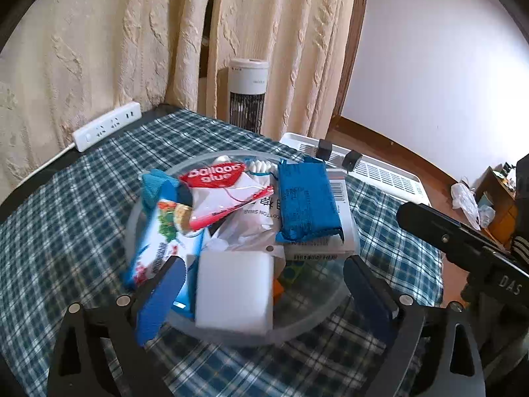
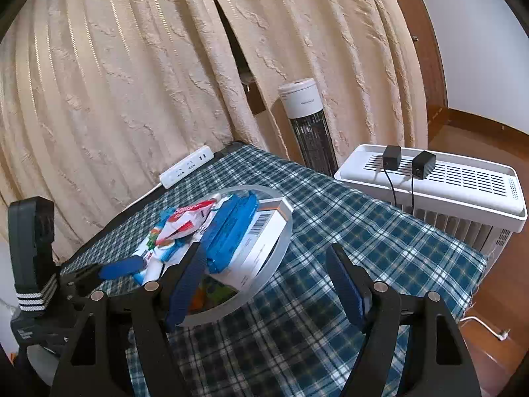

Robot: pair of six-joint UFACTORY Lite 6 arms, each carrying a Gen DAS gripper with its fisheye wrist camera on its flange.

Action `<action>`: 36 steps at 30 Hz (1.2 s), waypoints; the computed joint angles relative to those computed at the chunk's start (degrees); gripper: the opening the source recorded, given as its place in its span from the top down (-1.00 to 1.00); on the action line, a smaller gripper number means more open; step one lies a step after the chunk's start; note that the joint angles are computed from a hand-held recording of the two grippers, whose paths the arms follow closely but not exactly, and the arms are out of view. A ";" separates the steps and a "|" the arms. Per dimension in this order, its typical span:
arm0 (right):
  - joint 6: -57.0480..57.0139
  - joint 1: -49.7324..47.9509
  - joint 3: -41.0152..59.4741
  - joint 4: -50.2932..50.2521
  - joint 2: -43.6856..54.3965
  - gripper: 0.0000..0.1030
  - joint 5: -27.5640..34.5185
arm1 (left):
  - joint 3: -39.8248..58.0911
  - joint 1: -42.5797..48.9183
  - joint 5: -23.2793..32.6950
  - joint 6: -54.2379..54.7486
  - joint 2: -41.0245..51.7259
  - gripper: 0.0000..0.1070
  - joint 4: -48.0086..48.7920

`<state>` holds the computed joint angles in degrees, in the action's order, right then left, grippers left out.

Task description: Organize objects

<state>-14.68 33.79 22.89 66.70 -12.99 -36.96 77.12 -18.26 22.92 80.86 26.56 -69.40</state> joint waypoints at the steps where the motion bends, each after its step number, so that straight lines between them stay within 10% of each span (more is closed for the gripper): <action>1: -0.38 0.70 -0.03 0.67 -0.13 -0.47 -0.26 | -1.16 0.55 0.09 1.11 -1.09 -0.86 -1.14; 13: -6.05 9.36 2.83 8.77 2.08 -0.77 -1.36 | -10.60 6.77 -4.65 0.87 -10.58 -0.92 -5.44; 36: -24.15 22.68 12.00 27.80 10.03 -0.92 -12.62 | -26.32 5.06 -15.77 40.75 -25.28 -0.92 -42.88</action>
<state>-38.83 56.48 34.88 94.50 -2.96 -49.58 50.80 -13.21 7.15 121.62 1.28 -112.28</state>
